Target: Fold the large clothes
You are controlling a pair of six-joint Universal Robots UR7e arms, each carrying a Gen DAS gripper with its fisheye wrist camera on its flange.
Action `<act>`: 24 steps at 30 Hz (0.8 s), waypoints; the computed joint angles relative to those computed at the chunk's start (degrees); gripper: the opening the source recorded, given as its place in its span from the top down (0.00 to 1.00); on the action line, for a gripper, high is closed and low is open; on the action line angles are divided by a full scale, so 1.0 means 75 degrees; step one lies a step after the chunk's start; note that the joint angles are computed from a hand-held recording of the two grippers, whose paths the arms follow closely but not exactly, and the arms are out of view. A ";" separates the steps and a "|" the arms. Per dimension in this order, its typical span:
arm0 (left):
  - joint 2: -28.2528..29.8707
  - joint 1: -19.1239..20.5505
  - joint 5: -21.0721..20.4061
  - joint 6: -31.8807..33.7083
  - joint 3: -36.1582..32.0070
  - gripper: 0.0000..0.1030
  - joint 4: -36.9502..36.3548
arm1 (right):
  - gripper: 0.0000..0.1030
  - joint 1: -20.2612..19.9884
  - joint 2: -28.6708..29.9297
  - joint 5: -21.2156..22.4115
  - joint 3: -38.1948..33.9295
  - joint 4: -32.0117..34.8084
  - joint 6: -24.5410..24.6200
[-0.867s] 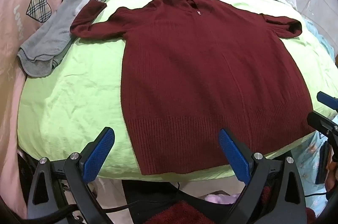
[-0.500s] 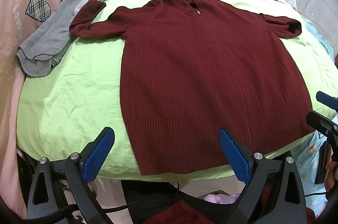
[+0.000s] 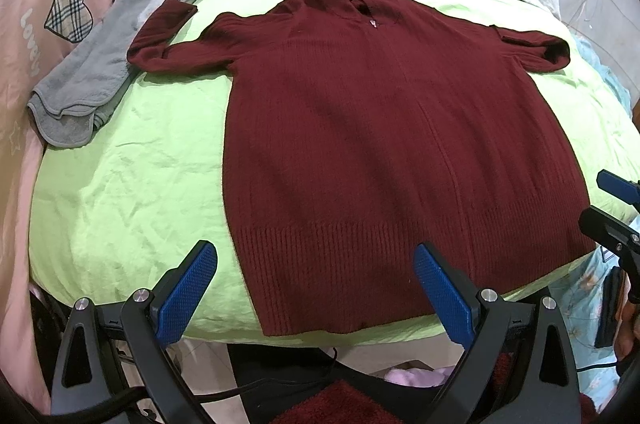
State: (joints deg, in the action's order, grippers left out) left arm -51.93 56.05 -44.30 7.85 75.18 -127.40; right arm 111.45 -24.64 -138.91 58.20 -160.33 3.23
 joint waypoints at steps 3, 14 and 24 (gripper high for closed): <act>0.0870 0.0142 -0.0036 0.0160 -0.1132 0.04 0.0209 | 0.00 0.0000 0.0008 0.0003 -0.0008 0.0007 0.0011; 0.1523 0.0509 -0.0288 0.0593 -0.2106 0.04 0.0390 | 0.00 -0.0043 0.0081 0.0036 -0.0095 -0.0150 -0.0056; 0.2331 0.0805 -0.0567 0.0814 -0.3254 0.04 0.0672 | 0.00 -0.0164 0.0093 0.0237 -0.0080 -0.0522 -0.0237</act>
